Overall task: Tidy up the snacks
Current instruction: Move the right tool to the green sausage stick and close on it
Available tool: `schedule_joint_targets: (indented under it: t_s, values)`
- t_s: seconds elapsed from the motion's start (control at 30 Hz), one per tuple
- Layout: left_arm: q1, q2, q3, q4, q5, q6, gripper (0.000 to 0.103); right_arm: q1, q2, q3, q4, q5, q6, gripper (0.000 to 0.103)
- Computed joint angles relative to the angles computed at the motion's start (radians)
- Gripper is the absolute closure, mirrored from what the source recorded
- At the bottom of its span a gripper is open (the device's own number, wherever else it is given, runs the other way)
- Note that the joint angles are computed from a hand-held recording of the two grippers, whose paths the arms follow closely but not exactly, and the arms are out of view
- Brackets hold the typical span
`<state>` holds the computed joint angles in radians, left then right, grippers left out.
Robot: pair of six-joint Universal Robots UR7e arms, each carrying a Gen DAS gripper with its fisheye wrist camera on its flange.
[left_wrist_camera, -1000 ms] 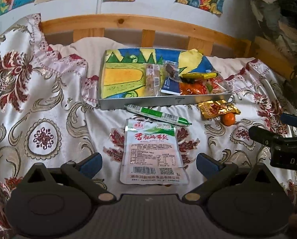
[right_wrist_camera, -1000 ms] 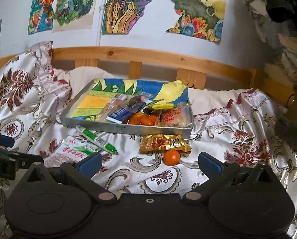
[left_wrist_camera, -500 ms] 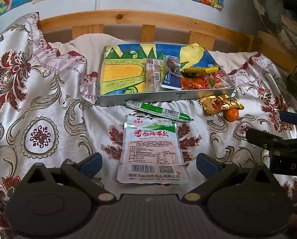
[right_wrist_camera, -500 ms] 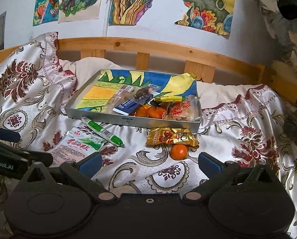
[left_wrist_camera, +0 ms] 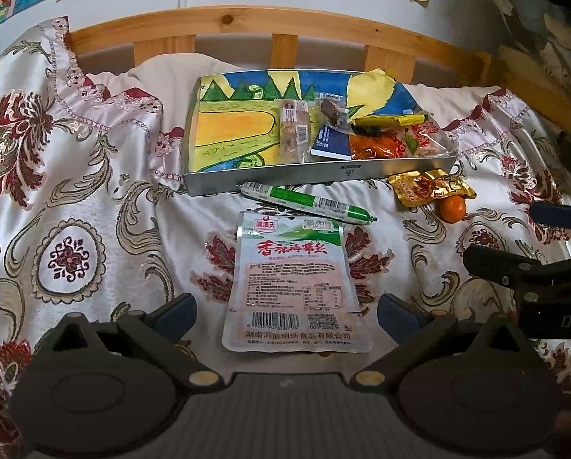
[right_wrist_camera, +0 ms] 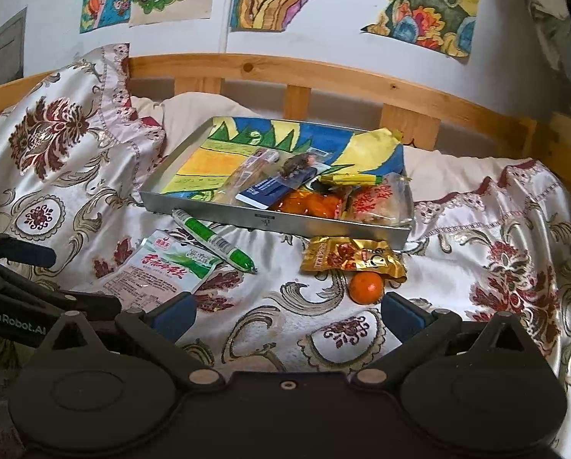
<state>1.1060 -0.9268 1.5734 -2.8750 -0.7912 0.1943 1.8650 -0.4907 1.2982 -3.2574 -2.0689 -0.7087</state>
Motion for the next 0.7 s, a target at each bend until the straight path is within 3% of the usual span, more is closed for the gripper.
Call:
schedule_joint_targets:
  t_s: [0.3, 0.47, 0.6, 0.7]
  values:
    - [0.014, 0.006, -0.014, 0.050, -0.003, -0.026, 0.001, -0.039, -0.002, -0.069, 0.160, 0.197, -0.026, 0.001]
    - [0.018, 0.022, -0.031, 0.046, -0.002, -0.015, 0.001, -0.062, 0.062, -0.192, 0.231, 0.246, -0.096, 0.001]
    - [0.019, 0.032, -0.046, 0.078, 0.005, -0.018, 0.001, -0.080, 0.119, -0.289, 0.281, 0.262, -0.152, 0.010]
    - [0.021, 0.045, -0.053, 0.075, 0.011, 0.001, 0.001, -0.087, 0.139, -0.318, 0.301, 0.276, -0.174, 0.010]
